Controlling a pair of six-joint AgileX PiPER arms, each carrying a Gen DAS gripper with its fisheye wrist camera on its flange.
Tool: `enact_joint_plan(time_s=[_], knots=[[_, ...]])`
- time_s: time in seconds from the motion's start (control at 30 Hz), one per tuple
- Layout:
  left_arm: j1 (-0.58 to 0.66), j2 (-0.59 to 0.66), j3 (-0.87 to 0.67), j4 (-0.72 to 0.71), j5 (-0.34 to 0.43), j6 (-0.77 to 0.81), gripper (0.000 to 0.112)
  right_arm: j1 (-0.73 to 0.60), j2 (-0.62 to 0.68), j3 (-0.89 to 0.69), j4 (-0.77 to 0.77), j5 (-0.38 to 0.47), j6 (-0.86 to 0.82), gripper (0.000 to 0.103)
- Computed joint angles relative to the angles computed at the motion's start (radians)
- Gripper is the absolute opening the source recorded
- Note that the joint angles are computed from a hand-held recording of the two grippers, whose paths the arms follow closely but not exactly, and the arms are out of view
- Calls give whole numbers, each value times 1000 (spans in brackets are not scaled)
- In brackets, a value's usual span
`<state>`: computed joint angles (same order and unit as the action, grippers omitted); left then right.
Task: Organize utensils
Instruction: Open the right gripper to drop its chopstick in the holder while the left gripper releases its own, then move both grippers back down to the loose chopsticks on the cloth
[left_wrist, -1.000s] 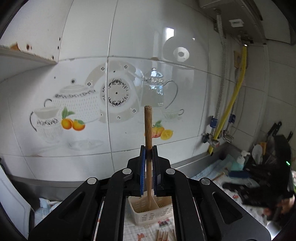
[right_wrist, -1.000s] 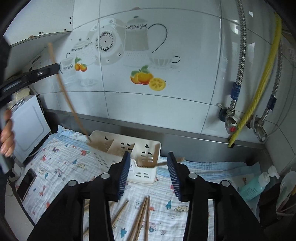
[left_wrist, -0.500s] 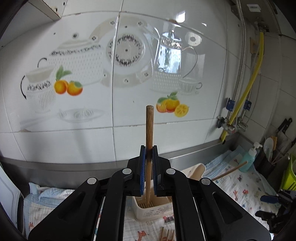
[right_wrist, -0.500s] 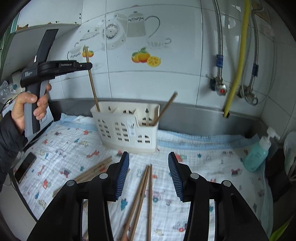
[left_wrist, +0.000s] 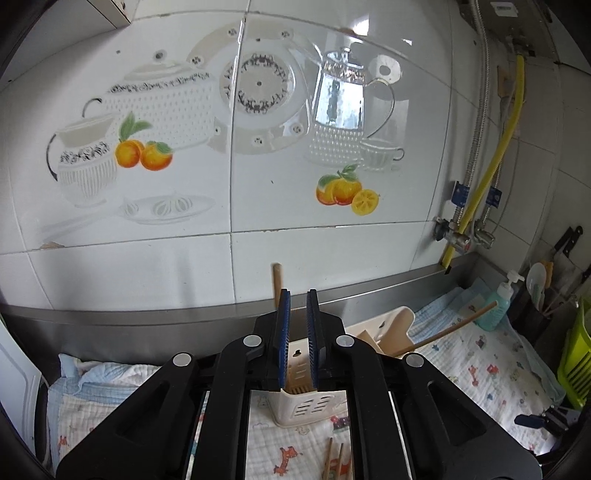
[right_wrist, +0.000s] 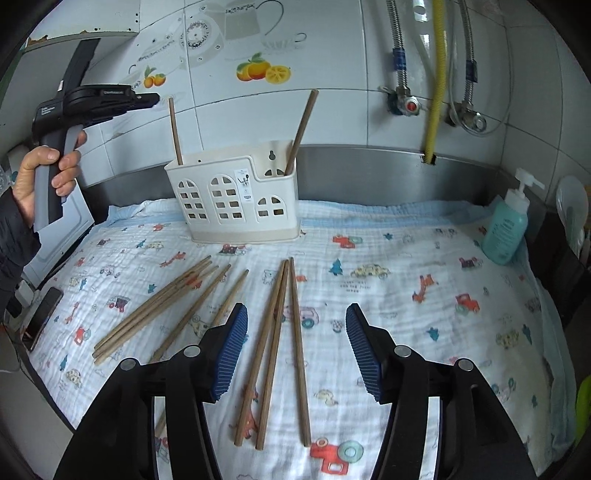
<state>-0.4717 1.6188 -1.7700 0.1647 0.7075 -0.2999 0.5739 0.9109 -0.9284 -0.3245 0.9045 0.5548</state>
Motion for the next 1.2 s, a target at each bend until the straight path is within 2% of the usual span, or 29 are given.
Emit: enact_joint_plan(time_s=[0.03, 0.07, 0.33, 0.4, 0.5, 0.57, 0.73, 1.03, 1.2], knots=[[-1, -18, 16, 4, -6, -5, 22, 18, -9, 11, -22, 7, 30, 54], [-3, -43, 44, 7, -20, -8, 23, 34, -21, 25, -39, 15, 57, 54], [-36, -262, 308, 55, -72, -66, 24, 113, -97, 131, -76, 56, 191, 52], [-41, -312, 378, 58, -77, -81, 24, 168, -110, 151, -120, 85, 256, 51], [-46, -401, 512, 58, -100, -108, 37, 206, -132, 176, -139, 103, 306, 49], [-56, -450, 593, 79, -111, -137, 37, 247, -143, 190, -164, 122, 356, 49], [-38, -556, 777, -4, -128, -101, 37, 289, -152, 212, -174, 131, 407, 47], [-42, -599, 1001, -105, -135, -8, 37, 334, -141, 236, -185, 123, 471, 47], [-66, -557, 1049, -111, -158, 13, 37, 348, -132, 242, -187, 115, 491, 47]])
